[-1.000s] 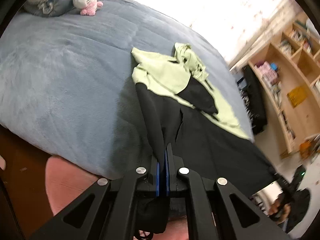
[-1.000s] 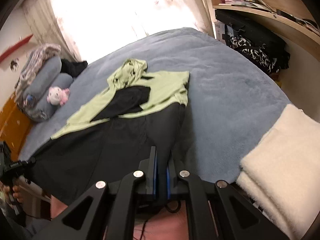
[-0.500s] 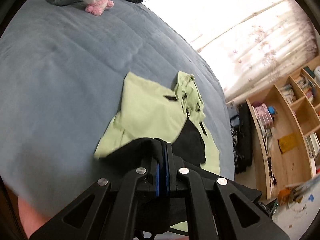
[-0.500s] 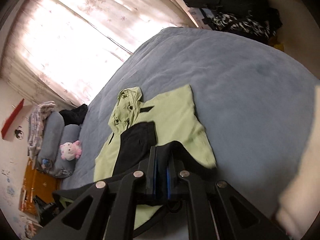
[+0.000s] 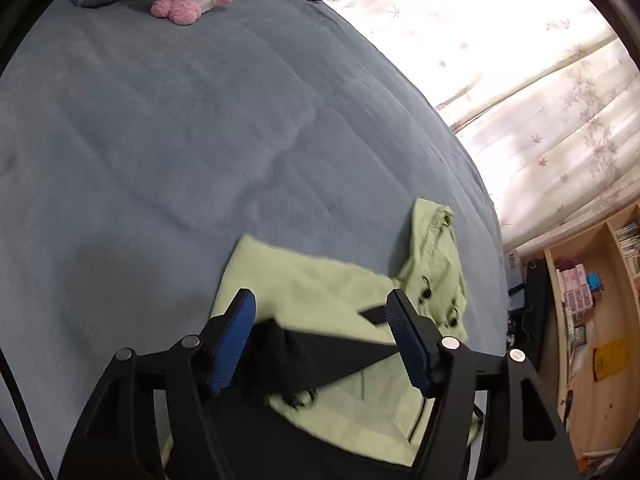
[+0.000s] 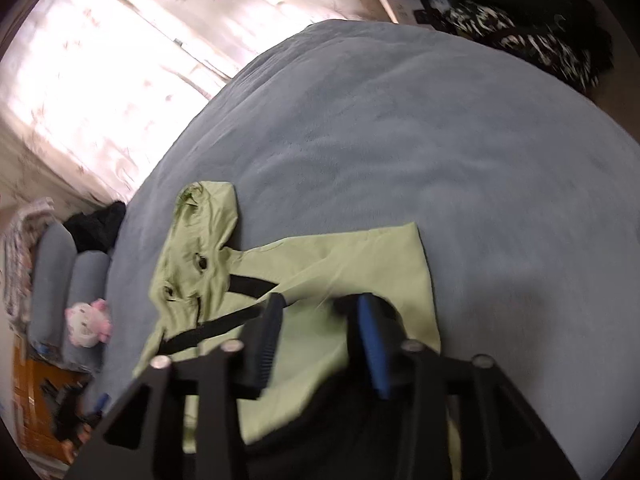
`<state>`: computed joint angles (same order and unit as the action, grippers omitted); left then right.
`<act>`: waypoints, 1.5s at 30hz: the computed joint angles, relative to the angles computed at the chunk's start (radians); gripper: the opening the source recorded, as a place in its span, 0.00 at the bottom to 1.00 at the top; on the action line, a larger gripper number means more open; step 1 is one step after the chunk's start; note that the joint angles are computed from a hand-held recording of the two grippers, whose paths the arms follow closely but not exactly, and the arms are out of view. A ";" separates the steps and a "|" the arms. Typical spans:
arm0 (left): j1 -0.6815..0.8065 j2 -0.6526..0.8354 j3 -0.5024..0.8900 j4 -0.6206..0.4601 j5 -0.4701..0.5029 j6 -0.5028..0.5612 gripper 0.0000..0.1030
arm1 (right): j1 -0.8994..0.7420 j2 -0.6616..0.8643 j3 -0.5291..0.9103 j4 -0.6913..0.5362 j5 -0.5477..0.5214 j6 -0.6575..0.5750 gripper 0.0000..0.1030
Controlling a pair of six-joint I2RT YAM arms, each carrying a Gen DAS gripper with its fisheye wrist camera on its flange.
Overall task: Fold large clothes
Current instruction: 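Lift the hem with both grippers and fold it toward the hood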
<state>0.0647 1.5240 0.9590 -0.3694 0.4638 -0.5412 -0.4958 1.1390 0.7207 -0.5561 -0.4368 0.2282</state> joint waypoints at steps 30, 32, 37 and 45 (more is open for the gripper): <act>-0.252 0.016 -0.136 -0.046 -0.262 1.055 0.64 | 0.184 0.410 0.038 0.282 0.233 -0.352 0.51; -0.260 0.066 -0.101 -0.007 -0.287 1.039 0.64 | 0.193 0.418 0.037 0.296 0.254 -0.333 0.40; -0.265 0.158 -0.057 0.101 -0.322 1.014 0.64 | 0.200 0.434 0.034 0.335 0.291 -0.273 0.21; -0.210 0.252 0.042 0.111 -0.269 0.970 0.66 | 0.171 0.448 0.045 0.323 0.234 -0.250 0.31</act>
